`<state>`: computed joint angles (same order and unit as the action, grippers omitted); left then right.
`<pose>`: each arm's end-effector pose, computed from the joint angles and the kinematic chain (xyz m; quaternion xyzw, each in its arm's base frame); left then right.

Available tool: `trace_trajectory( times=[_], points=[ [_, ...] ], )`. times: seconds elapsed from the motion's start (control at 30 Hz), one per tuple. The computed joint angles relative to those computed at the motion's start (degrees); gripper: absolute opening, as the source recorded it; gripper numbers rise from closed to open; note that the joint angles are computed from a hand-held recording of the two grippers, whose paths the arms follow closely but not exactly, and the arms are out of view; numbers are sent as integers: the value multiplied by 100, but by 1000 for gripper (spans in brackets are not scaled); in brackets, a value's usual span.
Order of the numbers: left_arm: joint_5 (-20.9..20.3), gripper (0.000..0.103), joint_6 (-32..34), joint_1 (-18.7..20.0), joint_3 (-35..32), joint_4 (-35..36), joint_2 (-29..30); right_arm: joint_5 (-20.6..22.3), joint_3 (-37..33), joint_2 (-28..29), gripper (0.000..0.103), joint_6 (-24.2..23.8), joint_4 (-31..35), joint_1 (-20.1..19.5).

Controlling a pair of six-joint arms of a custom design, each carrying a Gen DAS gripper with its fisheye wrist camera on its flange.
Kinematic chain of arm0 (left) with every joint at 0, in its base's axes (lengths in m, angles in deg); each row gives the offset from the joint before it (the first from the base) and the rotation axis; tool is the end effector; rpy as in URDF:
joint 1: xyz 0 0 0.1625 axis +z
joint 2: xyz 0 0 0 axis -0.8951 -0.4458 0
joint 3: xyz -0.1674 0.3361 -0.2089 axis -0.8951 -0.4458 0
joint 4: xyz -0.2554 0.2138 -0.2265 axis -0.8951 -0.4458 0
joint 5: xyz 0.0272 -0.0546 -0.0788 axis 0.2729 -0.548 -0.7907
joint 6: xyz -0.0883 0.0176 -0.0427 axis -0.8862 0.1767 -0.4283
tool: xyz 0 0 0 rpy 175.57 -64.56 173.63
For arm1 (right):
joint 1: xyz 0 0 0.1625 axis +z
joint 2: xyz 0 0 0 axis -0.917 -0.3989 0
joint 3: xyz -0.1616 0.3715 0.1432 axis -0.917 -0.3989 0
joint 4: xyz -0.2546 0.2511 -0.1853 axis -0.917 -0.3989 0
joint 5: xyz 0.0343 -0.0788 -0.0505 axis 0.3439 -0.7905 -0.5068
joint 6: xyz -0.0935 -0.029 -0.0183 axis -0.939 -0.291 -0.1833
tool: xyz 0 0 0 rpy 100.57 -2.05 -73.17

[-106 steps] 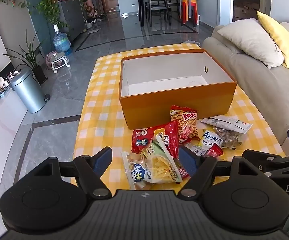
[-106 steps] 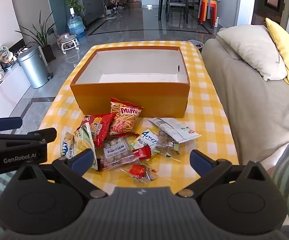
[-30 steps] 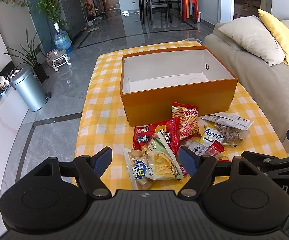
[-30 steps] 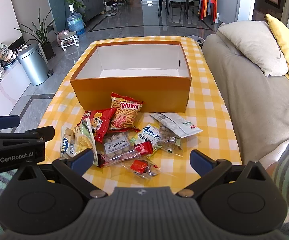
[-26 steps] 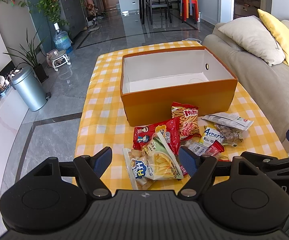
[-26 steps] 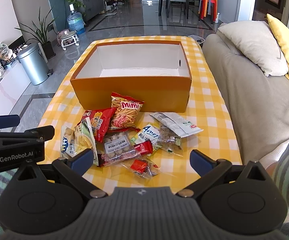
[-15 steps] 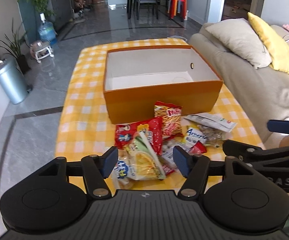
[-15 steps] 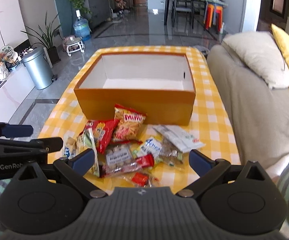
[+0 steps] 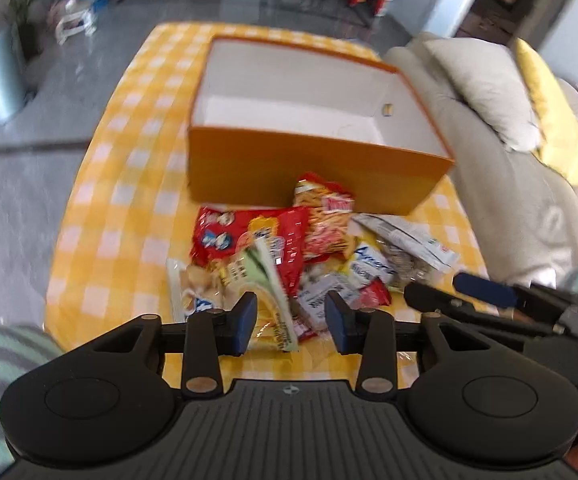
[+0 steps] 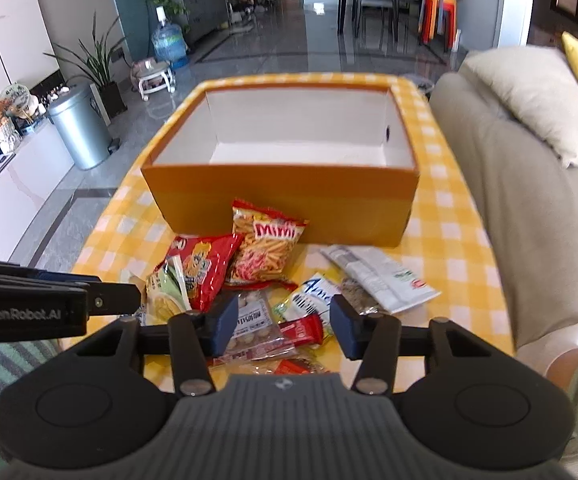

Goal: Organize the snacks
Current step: 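Grasp the white-blue snack bag with the left tool while the right tool grasps the red Mimi bag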

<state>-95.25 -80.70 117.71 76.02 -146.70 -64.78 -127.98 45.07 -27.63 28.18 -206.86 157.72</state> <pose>-0.2583 -0.6933 0.0683 0.0927 0.9358 -0.2165 0.2625 0.1048 -0.6855 0.1961 0.1634 -0.9050 0.2733 0.2820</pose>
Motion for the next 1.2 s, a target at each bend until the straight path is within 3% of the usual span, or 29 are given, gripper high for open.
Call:
trace_trajectory(
  times=[0.07, 0.23, 0.43, 0.67, 1.03, 1.2],
  points=[
    [59, 65, -183, 67, -83, 105, 58, 30, -165, 98, 49, 233, 278, -39],
    [83, 73, -689, 251, -392, 458, 220, 160, -586, 390, 50, 456, 513, -85],
    [564, 80, -820, 320, -717, 998, 464, 133, -1050, 692, 50, 536, 774, -137],
    [411, 81, -1001, 481, -960, 1475, 605, 243, -1490, 976, 51, 632, 1108, -201],
    [436, 97, -919, 562, -1195, 1374, 836, 298, -2317, 1551, 56, 664, 1390, -236],
    [418, 96, -775, 581, -1302, 1402, 923, 292, -2611, 1724, 55, 790, 1574, -299]
  ],
)
